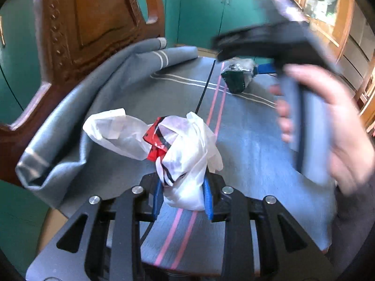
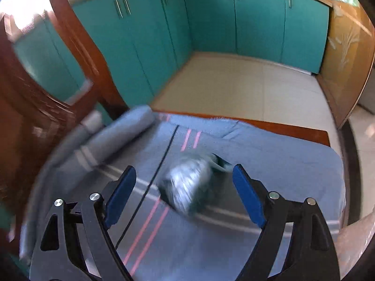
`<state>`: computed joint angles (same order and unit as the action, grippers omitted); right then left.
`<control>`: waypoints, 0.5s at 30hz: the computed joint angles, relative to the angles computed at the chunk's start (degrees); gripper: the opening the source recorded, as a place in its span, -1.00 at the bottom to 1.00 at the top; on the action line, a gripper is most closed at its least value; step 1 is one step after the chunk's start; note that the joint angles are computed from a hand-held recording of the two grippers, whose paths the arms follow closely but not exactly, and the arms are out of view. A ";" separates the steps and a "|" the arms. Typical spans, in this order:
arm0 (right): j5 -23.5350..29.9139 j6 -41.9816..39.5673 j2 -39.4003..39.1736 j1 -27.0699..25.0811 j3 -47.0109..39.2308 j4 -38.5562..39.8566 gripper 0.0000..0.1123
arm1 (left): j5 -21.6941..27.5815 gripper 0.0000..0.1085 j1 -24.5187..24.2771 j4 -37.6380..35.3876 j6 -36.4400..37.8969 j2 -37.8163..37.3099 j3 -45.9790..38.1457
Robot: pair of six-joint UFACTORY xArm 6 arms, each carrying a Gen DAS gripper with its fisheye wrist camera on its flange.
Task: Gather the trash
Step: 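Grasp the white plastic bag with the left tool while the right tool grasps the clear packet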
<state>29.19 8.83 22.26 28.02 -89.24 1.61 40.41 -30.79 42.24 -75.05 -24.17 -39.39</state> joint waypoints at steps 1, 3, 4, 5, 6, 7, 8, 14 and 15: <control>1.93 3.79 1.86 0.62 -2.35 -5.74 0.47 | -0.08 -0.45 -0.10 0.22 0.41 -0.26 0.11; 2.34 7.71 2.53 1.32 -2.49 -12.73 0.38 | -0.89 -0.45 0.32 0.00 1.04 -0.60 0.55; 1.62 8.42 1.89 1.47 -1.16 -14.48 0.14 | -1.38 -0.45 0.71 -0.24 1.32 -0.65 0.65; 1.60 7.05 1.16 1.45 0.15 -13.83 0.05 | -1.72 -0.45 1.07 -0.15 1.16 -0.63 0.68; 1.64 5.25 0.52 1.40 1.23 -12.52 0.00 | -2.02 -0.45 1.40 -0.13 1.11 -0.55 0.69; 0.77 2.41 -0.80 1.23 3.31 -10.37 -0.03 | -2.65 -0.45 1.86 -0.14 1.15 -0.34 0.68; 0.00 1.17 -2.13 1.14 5.30 -10.18 -0.03 | -3.22 -0.45 2.16 -0.04 1.08 -0.47 1.09; -5.21 -14.93 -16.77 -1.15 23.21 6.10 -0.07 | -3.52 -0.45 0.89 -0.24 1.31 -2.72 2.84; -5.77 -18.00 -20.07 -1.77 26.63 9.43 -0.07 | -3.82 -0.45 0.74 -0.57 1.81 -2.29 2.67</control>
